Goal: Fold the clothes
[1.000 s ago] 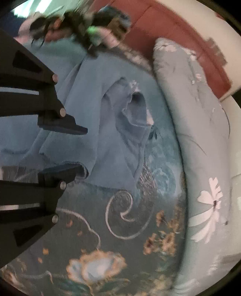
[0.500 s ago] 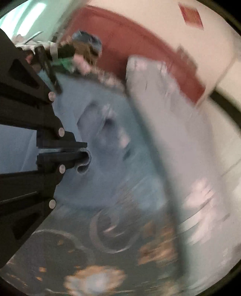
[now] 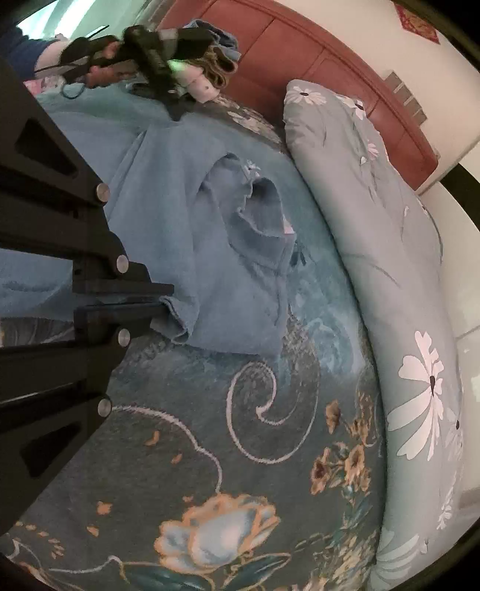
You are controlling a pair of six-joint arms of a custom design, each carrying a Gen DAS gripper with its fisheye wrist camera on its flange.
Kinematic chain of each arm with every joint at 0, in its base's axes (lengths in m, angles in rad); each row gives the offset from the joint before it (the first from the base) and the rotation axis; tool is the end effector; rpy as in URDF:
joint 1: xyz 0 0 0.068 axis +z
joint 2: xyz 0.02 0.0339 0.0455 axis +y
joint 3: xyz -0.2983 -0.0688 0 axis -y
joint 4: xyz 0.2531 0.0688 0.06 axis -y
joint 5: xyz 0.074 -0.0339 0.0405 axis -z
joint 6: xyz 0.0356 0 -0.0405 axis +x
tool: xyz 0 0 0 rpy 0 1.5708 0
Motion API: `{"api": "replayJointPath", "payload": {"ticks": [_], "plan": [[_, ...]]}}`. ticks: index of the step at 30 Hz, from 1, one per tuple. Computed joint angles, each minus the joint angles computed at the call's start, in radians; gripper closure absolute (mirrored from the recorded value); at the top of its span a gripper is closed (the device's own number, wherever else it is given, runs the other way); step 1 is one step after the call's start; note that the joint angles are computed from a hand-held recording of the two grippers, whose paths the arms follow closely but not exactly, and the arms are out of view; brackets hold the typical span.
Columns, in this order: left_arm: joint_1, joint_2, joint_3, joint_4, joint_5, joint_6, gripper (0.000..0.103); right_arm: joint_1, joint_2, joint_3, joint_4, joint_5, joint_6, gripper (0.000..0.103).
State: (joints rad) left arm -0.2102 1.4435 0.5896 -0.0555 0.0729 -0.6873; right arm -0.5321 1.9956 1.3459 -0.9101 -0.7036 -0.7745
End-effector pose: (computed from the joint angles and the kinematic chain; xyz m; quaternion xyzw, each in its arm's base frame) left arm 0.2546 -0.0570 0.1716 -0.2118 0.9212 -0.1718 0.2774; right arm 0.3408 -0.1739 0.1788 -0.1154 0.9316 0.2705 0.2135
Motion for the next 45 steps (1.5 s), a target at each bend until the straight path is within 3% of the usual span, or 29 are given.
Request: {"api": "replayJointPath", "payload": {"ticks": [4,5,6,8,9,12,15,19,22,27,32,35,38,40,43,45], "plan": [[0.012,0.137,0.076,0.032,0.02,0.032,0.047,0.001,0.003,-0.006,0.004,0.004,-0.007,0.099],[0.004,0.146,0.078,0.042,0.005,0.04,0.056,-0.003,0.007,-0.001,-0.003,0.005,-0.011,0.099],[-0.004,0.154,0.08,0.052,-0.01,0.048,0.079,-0.008,0.011,0.003,-0.01,0.005,-0.015,0.099],[-0.018,0.168,0.08,0.075,-0.038,0.063,0.093,-0.013,0.01,0.004,-0.013,-0.002,-0.021,0.099],[-0.015,0.151,0.055,0.113,-0.046,0.057,0.094,-0.015,0.004,0.001,-0.01,-0.008,-0.026,0.099],[0.002,0.091,-0.026,0.224,-0.058,0.032,0.094,-0.03,-0.027,-0.008,-0.027,-0.066,-0.068,0.1],[0.033,0.11,-0.045,0.249,-0.034,0.025,0.094,-0.049,-0.059,-0.025,-0.034,-0.126,-0.112,0.1],[0.079,0.201,-0.026,0.246,0.025,0.001,0.091,-0.025,-0.042,-0.057,0.04,-0.051,-0.051,0.1],[0.112,0.176,-0.063,0.287,0.095,-0.025,0.089,-0.001,-0.022,-0.078,0.099,0.011,0.004,0.101],[0.086,0.015,-0.08,0.123,0.079,0.011,0.066,-0.006,-0.038,-0.082,0.096,0.011,0.019,0.1],[-0.086,-0.247,-0.117,-0.122,-0.039,-0.004,0.057,-0.069,-0.167,-0.16,0.061,0.015,-0.024,0.1],[-0.284,-0.427,-0.165,-0.275,-0.15,-0.106,0.051,-0.135,-0.277,-0.24,-0.034,0.033,-0.153,0.1],[-0.55,-0.535,-0.189,-0.403,-0.294,-0.304,0.051,-0.24,-0.344,-0.316,-0.145,0.064,-0.329,0.098],[-0.679,-0.536,-0.196,-0.434,-0.351,-0.416,0.051,-0.338,-0.336,-0.337,-0.207,0.08,-0.446,0.093],[-0.951,-0.525,-0.186,-0.536,-0.468,-0.658,0.051,-0.486,-0.311,-0.35,-0.287,0.126,-0.579,0.08],[-1.106,-0.505,-0.177,-0.589,-0.525,-0.813,0.051,-0.593,-0.284,-0.345,-0.345,0.165,-0.683,0.077]]}}
